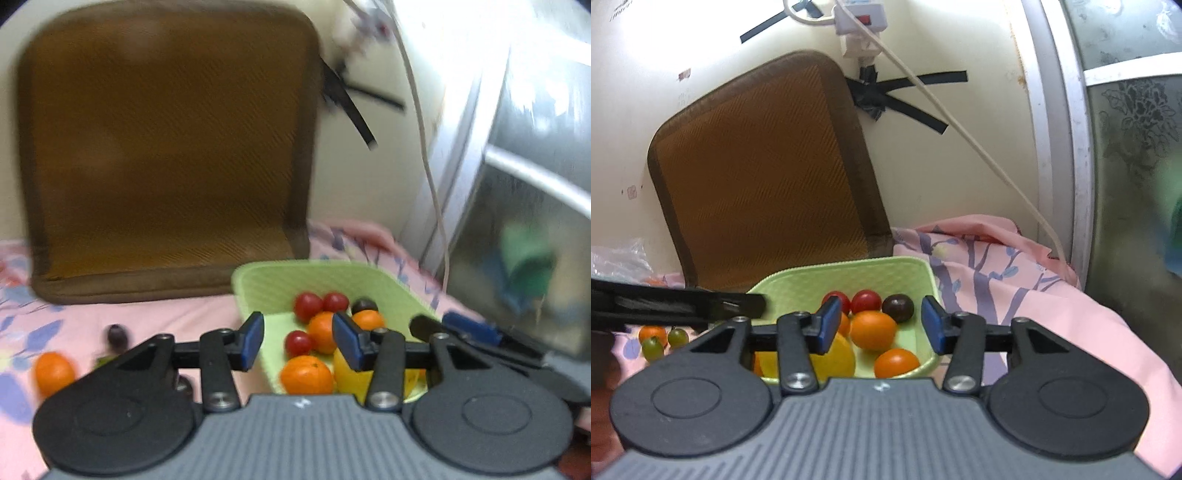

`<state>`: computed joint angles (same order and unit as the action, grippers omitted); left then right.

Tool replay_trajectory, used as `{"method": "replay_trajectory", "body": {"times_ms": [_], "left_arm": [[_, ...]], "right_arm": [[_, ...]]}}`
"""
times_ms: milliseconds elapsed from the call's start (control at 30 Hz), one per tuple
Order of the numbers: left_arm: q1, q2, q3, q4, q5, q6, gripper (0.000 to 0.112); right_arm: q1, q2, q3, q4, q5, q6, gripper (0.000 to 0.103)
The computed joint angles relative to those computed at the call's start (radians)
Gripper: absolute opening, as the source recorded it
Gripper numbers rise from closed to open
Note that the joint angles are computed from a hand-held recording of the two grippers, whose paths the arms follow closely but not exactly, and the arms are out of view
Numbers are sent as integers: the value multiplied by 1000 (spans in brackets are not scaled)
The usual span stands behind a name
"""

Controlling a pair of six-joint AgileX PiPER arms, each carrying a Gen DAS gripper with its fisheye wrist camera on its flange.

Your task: Organize fruits

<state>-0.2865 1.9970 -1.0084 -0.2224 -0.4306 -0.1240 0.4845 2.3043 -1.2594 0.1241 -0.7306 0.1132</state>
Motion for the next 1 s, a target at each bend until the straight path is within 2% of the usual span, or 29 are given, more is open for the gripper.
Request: {"method": "replay_trajectory", "body": {"times_ms": [100,267,333,433,533,633,667,733,833,900,933,1000], "left_arm": [[32,-114,191,-22,-114,-39,42],[79,-237,443,-143,-232,15,42],[101,-253,507,-188,-250,41,42],[124,-251,553,-264,-264,95,42],[162,-236,561,-240,-256,99,39],[195,-224,564,-168,-272,63,39],[205,-222,564,-139,-273,45,39],[225,-203,549,-79,-276,8,39],[228,-169,531,-40,-297,-19,39],[245,-135,520,-1,-292,-59,39],[273,-134,518,64,-283,-113,39],[295,-131,541,111,-337,-162,39]], "right_arm": [[-6,-4,15,-7,-17,23,50],[13,-8,42,55,-61,-25,50],[28,-9,59,107,-102,-55,50],[80,-1,93,257,-231,-160,50],[142,5,111,380,-342,-272,50],[181,-30,173,326,-362,-245,50],[193,-42,194,285,-352,-220,50],[211,-59,206,178,-279,-179,50],[226,-60,131,-3,-50,-133,49],[251,-36,54,-22,67,-174,49],[263,-22,16,-1,110,-219,49],[276,-3,-55,68,198,-301,49]]}}
